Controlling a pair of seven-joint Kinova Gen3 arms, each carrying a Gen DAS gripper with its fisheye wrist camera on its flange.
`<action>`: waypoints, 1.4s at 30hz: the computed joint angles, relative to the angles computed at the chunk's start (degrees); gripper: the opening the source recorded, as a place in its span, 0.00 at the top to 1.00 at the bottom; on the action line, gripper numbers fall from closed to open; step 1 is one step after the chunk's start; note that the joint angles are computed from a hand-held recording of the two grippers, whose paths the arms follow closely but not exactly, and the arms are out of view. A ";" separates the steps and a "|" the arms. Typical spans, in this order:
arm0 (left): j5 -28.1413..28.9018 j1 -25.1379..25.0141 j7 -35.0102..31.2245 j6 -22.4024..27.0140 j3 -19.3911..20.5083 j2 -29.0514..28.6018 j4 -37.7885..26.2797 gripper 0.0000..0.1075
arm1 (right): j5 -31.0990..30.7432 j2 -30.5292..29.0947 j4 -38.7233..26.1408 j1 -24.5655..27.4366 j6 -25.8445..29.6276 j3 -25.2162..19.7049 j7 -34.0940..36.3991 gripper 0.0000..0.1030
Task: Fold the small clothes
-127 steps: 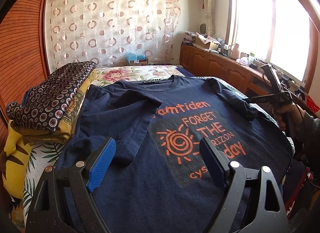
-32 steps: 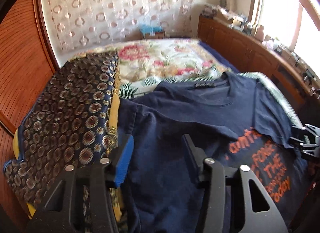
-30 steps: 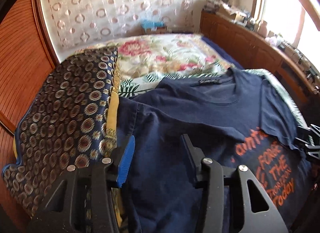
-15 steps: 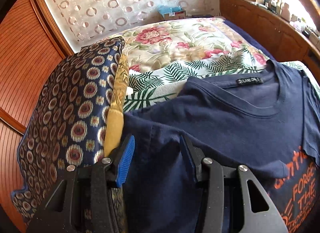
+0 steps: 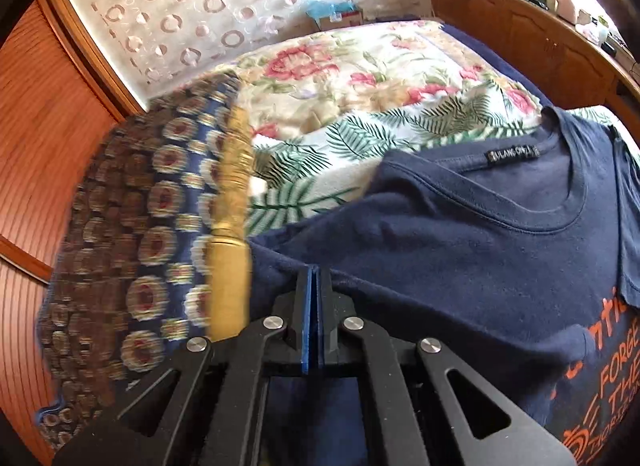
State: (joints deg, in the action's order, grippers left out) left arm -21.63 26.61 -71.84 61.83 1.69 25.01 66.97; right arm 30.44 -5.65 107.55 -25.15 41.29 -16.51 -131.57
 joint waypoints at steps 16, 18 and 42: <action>-1.67 -3.70 1.32 -15.68 5.14 -20.41 16.80 0.98 | 2.06 -0.44 -0.20 0.01 -0.04 -0.20 -2.33 0.50; -1.18 -4.45 1.14 -16.94 6.08 -21.68 18.47 0.98 | 0.95 -0.79 -1.28 0.47 -0.56 0.41 -1.17 0.50; 5.34 -9.49 -1.87 -24.11 9.75 -27.29 29.56 0.98 | -10.33 23.19 -30.70 0.99 6.04 14.09 12.80 0.51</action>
